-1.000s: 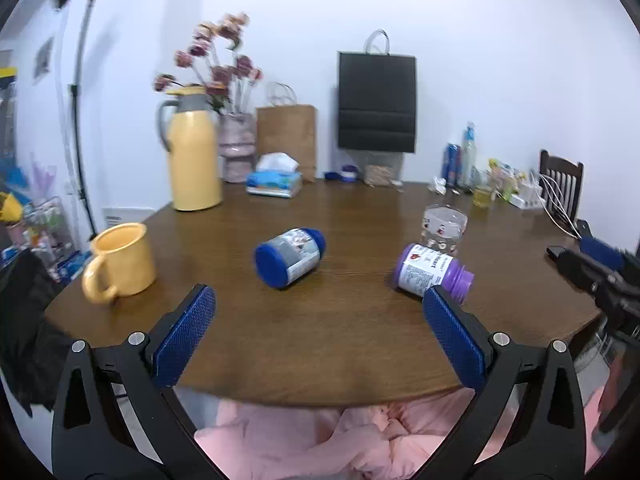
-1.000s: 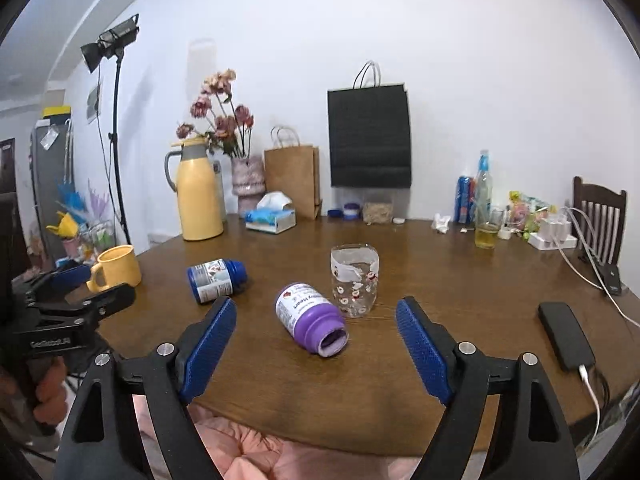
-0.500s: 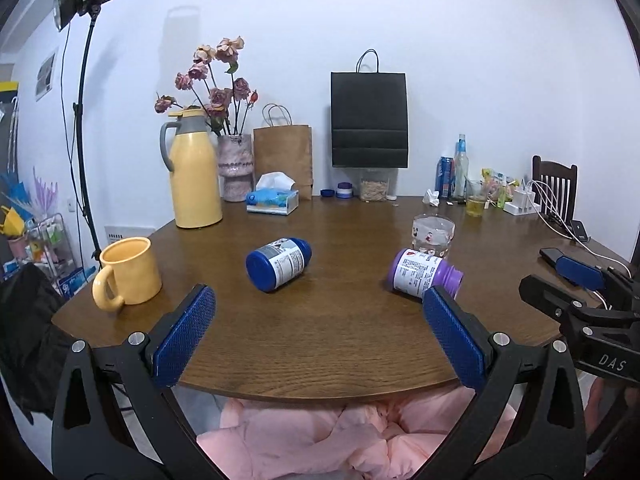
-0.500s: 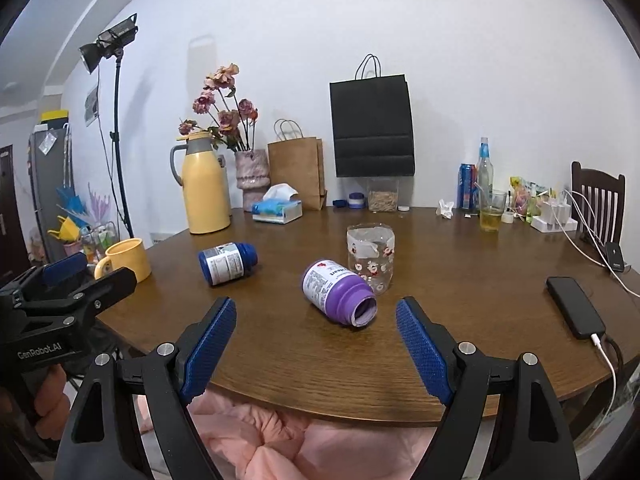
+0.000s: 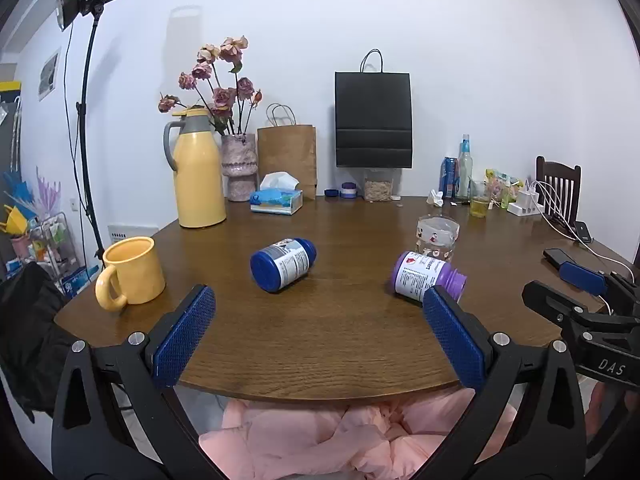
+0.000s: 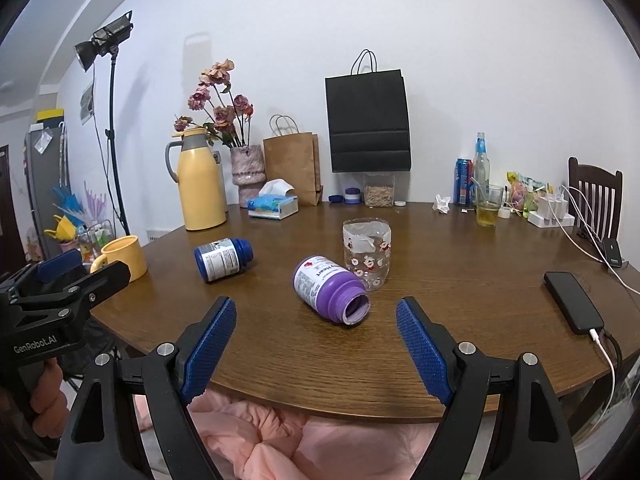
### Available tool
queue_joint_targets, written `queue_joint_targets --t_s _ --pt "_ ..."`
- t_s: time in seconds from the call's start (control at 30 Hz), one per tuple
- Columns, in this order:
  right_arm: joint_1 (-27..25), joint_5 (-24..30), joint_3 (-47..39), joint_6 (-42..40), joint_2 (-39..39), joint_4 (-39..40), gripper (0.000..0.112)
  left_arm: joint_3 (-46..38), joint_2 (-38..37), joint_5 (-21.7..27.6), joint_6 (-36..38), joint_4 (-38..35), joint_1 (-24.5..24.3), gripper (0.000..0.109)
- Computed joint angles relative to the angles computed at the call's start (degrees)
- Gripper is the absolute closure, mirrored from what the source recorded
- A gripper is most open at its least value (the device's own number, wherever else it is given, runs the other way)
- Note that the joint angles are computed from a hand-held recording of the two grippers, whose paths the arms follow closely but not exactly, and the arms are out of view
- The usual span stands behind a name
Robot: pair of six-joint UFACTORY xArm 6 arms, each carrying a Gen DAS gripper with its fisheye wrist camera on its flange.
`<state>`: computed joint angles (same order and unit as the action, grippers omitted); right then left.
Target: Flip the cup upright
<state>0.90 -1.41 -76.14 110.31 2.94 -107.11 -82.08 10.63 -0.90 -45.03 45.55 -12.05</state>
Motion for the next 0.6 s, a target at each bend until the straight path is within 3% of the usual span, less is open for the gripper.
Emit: queue_joint_targets --t_s 0.43,0.6 --pt "-0.16 0.09 0.18 1.14 -0.07 -0.99 0.026 0.38 -0.12 0.37 3.26 -2.99 -0.36 0.006" --pt "-0.19 0.18 1.09 -3.26 -0.29 3.26 0.026 0.36 0.33 0.62 7.66 -6.86 -0.78 0.006"
